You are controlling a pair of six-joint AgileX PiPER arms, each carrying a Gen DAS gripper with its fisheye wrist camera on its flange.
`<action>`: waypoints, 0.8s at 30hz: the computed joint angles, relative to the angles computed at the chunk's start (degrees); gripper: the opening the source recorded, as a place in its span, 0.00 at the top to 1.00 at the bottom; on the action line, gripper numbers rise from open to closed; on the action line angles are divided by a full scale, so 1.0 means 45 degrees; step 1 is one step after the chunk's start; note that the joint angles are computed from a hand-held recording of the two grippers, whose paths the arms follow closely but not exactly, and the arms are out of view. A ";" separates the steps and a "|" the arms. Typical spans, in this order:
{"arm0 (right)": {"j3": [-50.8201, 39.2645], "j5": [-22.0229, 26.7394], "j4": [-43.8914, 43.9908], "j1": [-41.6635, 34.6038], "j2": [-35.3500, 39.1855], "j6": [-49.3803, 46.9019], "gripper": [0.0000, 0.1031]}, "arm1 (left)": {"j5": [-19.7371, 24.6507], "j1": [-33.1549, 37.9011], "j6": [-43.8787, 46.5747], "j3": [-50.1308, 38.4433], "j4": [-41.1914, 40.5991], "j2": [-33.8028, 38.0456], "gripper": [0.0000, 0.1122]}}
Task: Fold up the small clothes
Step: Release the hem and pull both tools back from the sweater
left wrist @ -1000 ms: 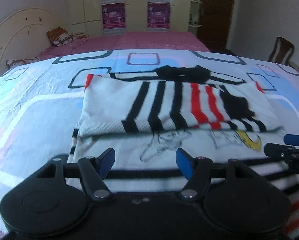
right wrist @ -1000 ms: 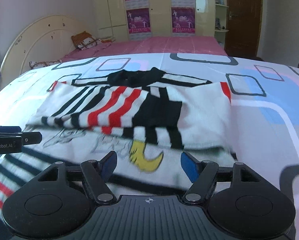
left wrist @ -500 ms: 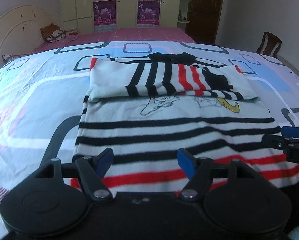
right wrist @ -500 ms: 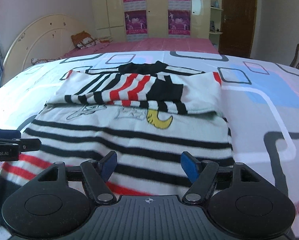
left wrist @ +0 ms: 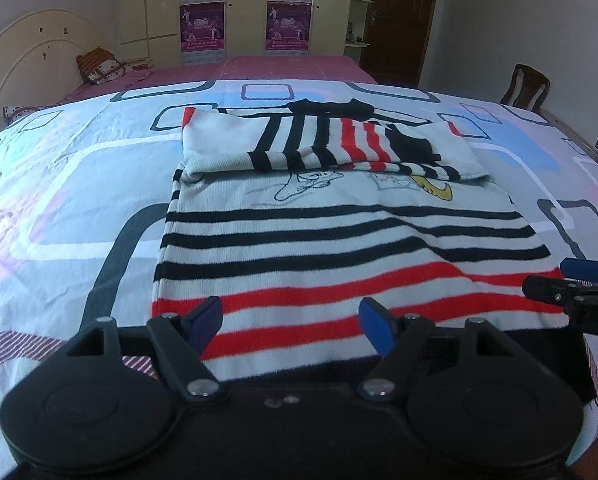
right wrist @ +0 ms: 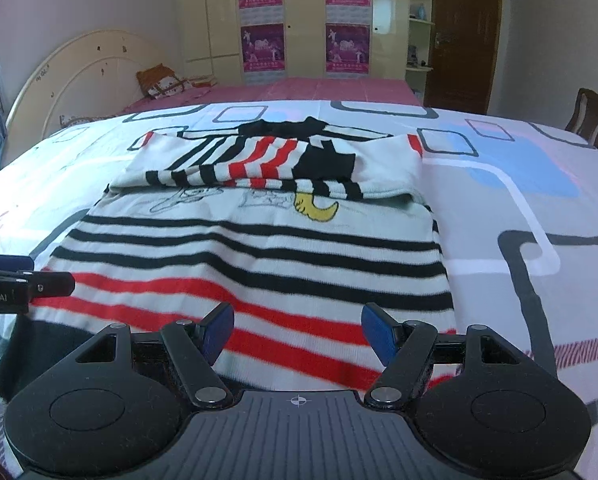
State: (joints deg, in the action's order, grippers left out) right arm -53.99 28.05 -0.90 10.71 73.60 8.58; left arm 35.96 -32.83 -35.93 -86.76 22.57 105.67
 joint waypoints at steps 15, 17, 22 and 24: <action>0.1542 0.0586 -0.1321 0.0295 -0.1752 0.1717 0.32 | -0.0797 0.0215 -0.0394 0.2503 -0.0086 -0.1461 0.34; 0.1664 0.0694 -0.0986 0.0182 -0.1900 0.1431 0.32 | -0.0874 0.0280 -0.0420 0.2882 -0.0165 -0.1699 0.34; 0.2055 0.1030 -0.1242 0.0170 -0.2285 0.1743 0.32 | -0.1112 0.0496 -0.0474 0.3882 -0.0376 -0.2344 0.34; 0.2219 0.1118 -0.1146 -0.0027 -0.2395 0.1643 0.32 | -0.1080 0.0582 -0.0597 0.4180 -0.0358 -0.2495 0.34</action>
